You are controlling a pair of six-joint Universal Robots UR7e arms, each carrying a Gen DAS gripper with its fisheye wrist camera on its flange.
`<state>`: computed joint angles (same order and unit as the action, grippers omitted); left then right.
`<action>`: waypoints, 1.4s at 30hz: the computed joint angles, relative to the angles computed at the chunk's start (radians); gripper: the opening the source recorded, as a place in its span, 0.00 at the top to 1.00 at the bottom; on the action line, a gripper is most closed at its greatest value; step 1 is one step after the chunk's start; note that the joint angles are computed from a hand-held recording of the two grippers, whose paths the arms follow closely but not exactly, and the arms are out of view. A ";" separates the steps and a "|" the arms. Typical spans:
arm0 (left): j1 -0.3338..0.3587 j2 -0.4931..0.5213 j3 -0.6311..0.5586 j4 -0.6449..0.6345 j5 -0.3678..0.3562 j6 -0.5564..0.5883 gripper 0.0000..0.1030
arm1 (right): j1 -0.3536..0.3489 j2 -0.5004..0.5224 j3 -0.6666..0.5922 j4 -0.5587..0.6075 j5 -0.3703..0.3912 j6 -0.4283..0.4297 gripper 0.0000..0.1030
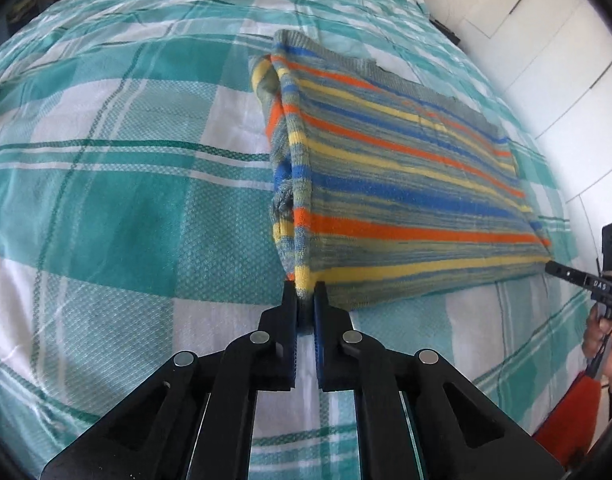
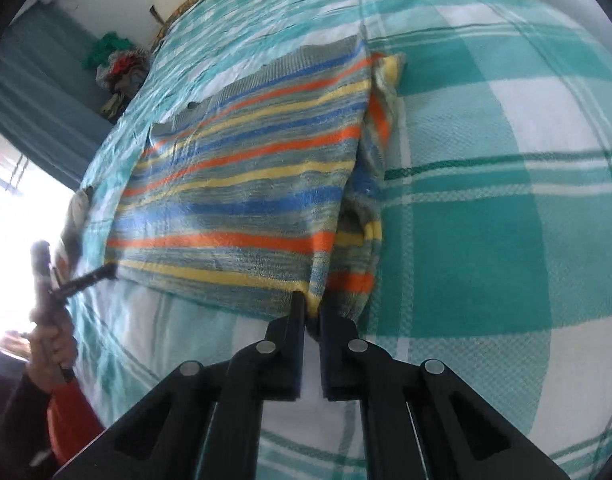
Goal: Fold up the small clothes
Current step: 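Lift the hem with both tools and fold it onto the collar edge, then open both tools and lift them away from the folded sweater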
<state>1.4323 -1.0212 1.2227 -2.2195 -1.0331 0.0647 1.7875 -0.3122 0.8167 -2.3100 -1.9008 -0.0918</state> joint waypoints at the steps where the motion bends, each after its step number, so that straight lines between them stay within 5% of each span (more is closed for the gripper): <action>1: -0.003 -0.006 0.002 0.010 0.010 0.009 0.96 | 0.007 -0.007 0.008 -0.004 -0.022 -0.017 0.94; 6: -0.014 0.050 -0.036 0.083 0.128 0.008 0.96 | -0.008 0.066 -0.096 0.110 -0.093 0.048 0.95; 10: -0.017 0.056 -0.045 0.091 0.143 -0.007 0.94 | -0.016 0.049 -0.050 0.045 -0.083 0.051 0.95; 14: -0.037 0.014 0.037 0.032 0.212 -0.064 0.72 | -0.002 0.017 0.038 -0.065 -0.114 0.009 0.93; 18: -0.067 -0.141 0.299 -0.132 0.291 -0.095 0.30 | 0.036 -0.068 0.228 -0.222 -0.192 -0.029 0.66; 20: -0.085 -0.215 0.427 -0.204 0.304 -0.124 0.25 | 0.050 -0.116 0.350 -0.340 -0.204 -0.045 0.58; 27: -0.164 -0.293 0.646 -0.301 0.417 -0.186 0.16 | 0.085 -0.200 0.655 -0.665 -0.230 -0.035 0.54; 34: -0.182 -0.303 0.676 -0.236 0.434 -0.192 0.05 | 0.131 -0.188 0.684 -0.748 -0.307 -0.094 0.49; 39: -0.171 -0.277 0.619 -0.102 0.433 -0.298 0.00 | 0.135 -0.227 0.739 -0.779 -0.279 -0.038 0.49; 42: -0.167 -0.277 0.637 -0.136 0.431 -0.291 0.00 | 0.146 -0.245 0.771 -0.795 -0.288 -0.059 0.44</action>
<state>1.2656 -1.2983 1.8599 -2.3556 -0.6019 -0.2265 1.9339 -0.5574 1.5881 -3.1049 -2.1883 -0.1506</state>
